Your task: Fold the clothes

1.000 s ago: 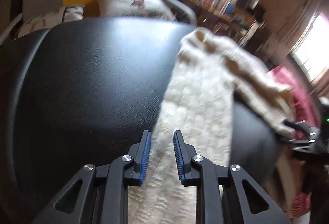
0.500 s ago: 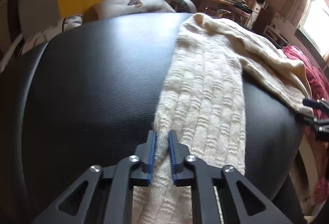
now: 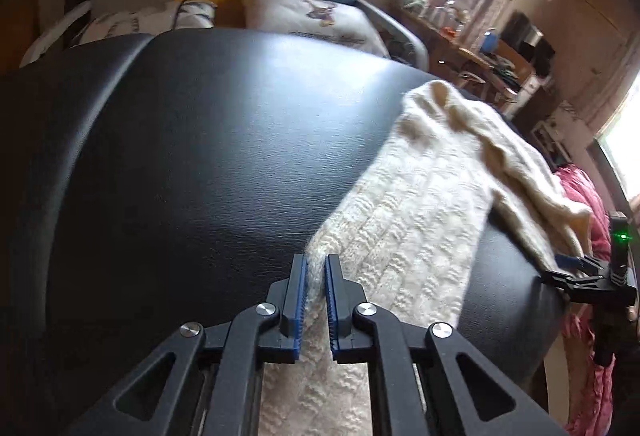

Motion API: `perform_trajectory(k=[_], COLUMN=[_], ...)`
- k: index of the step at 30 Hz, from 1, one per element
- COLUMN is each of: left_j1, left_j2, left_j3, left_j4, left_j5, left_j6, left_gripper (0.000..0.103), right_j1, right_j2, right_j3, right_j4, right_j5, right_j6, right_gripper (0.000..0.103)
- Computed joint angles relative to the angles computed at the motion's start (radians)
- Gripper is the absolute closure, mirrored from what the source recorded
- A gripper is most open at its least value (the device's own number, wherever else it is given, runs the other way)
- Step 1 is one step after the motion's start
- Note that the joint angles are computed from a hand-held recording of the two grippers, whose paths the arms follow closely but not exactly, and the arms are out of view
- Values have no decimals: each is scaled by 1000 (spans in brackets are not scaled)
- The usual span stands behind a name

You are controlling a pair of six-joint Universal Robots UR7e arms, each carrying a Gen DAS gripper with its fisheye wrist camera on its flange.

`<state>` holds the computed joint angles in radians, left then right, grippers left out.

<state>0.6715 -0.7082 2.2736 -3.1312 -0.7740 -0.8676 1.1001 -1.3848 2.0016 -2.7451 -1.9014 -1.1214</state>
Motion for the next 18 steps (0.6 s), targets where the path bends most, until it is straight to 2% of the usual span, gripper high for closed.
perform_trajectory(k=[3,6,8,11,13,15,16,18], left_j1=[-2,4,2,-7,-11,-23,-33,-53], left_j2=[-10,-29,-53,-106,-143,-185,-194,-201], left_j3=[5,2,-3,-19,-9,30,42,60], left_j4=[32,88,155,363,396,334,305,248], left_j5=[26,46,85,166,175,163,160,147], left_j6=[-53,-95,-118,-210,-237,-220,-203,-159], left_gripper=[95,94,94,95,95,95,91,89], right_j1=[7,14,13,9,8,17,21,30], right_j2=[-10,-17,-27,-33,-37,-67,-84,-134], right_j3=[-39,-40,-38,-32,-33,-3,13,54], right_j4=[170,272,357,456,516,493,476,413], right_j5=[49,90,147,232,279,290,294,287], right_j6=[67,82,96,143,161,148,137,82], right_gripper=[6,6,6,5,5,6,6,6])
